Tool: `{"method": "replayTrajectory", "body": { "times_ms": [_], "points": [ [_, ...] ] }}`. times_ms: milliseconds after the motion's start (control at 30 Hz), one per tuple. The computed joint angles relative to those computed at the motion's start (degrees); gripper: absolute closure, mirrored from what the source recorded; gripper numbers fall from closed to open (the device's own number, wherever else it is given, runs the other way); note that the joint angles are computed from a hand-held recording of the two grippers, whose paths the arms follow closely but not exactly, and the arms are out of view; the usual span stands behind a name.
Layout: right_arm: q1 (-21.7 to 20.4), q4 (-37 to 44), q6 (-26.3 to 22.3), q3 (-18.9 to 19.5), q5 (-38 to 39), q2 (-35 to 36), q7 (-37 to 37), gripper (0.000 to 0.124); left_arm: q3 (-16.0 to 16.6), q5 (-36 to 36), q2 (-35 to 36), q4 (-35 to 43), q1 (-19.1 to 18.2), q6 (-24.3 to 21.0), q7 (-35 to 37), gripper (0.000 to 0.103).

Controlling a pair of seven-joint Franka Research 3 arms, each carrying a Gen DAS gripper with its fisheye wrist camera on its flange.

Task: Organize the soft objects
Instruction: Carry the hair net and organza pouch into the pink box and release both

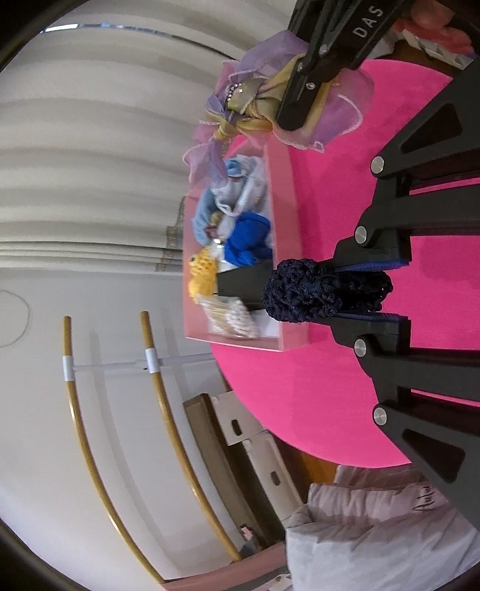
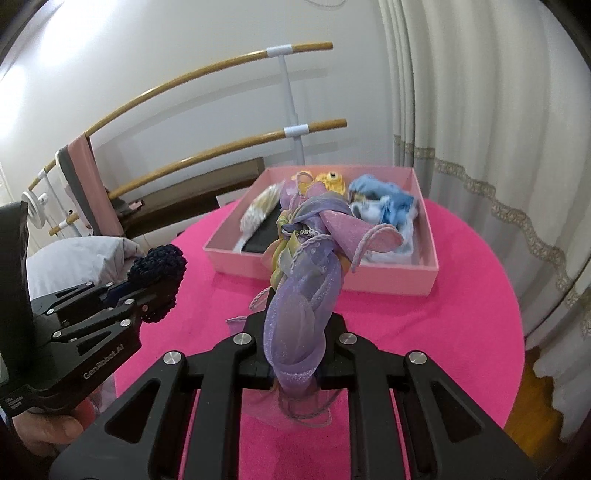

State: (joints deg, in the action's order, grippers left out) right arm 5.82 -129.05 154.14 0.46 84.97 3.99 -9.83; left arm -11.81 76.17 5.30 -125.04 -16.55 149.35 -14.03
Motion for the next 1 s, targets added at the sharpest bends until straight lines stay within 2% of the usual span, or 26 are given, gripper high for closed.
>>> {"method": "replayTrajectory", "body": {
  "times_ms": [200,500,800,1000],
  "points": [
    [0.18,1.86,0.04,-0.01,-0.17,-0.56,0.80,0.111,0.08,0.88,-0.61,1.48,0.29,-0.56,0.57,0.089],
    [0.65,9.89,1.99,1.07,-7.54,3.12,7.36,0.110,1.88,-0.06,2.58,7.63,2.06,1.42,5.09,0.089],
    [-0.15,21.51,2.86,2.94,-19.35,11.04,19.63,0.110,5.15,-5.87,10.36,18.26,2.91,4.23,13.74,0.089],
    [-1.46,28.71,2.26,4.33,-28.56,17.15,28.79,0.110,7.44,-13.52,17.00,26.76,2.44,4.84,22.00,0.089]
  ]
}}
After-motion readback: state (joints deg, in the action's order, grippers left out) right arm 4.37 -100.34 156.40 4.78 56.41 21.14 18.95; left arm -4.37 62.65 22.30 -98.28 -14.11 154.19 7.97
